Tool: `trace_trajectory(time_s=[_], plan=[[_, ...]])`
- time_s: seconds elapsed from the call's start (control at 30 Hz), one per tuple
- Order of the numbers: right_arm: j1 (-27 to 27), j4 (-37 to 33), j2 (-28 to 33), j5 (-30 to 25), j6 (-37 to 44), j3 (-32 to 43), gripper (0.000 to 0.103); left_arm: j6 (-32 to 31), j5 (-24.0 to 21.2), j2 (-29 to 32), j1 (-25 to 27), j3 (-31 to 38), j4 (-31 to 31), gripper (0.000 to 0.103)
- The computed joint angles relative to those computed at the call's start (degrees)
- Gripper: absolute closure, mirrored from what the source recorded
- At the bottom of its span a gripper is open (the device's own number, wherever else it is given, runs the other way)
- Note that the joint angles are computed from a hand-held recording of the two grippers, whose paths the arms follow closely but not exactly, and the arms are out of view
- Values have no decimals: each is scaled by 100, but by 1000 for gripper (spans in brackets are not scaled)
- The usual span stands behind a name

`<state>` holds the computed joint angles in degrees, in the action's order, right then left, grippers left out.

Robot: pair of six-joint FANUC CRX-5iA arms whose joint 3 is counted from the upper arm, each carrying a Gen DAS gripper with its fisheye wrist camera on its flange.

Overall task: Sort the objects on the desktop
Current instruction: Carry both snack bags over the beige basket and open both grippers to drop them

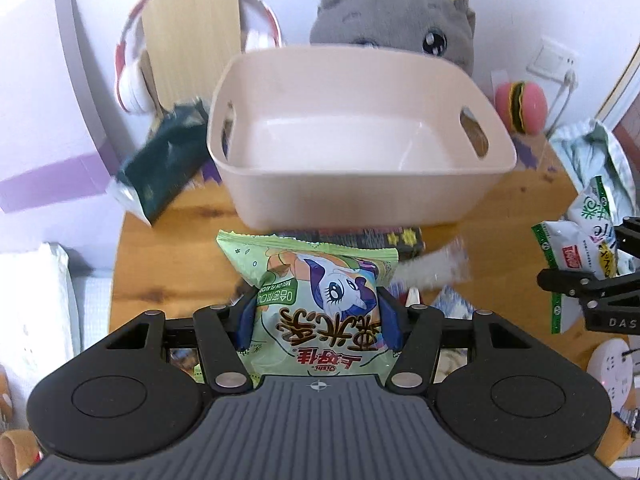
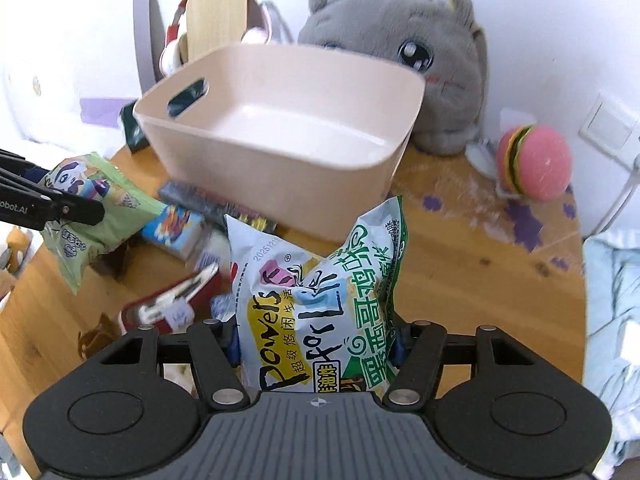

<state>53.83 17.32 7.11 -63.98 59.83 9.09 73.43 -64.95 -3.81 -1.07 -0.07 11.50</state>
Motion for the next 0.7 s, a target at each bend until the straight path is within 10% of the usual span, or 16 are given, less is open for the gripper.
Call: trace_trajectory(time_s=[0.7], plan=[[-336,607,750,413,442,1335,43,158,401,881,106,1396,145,44]])
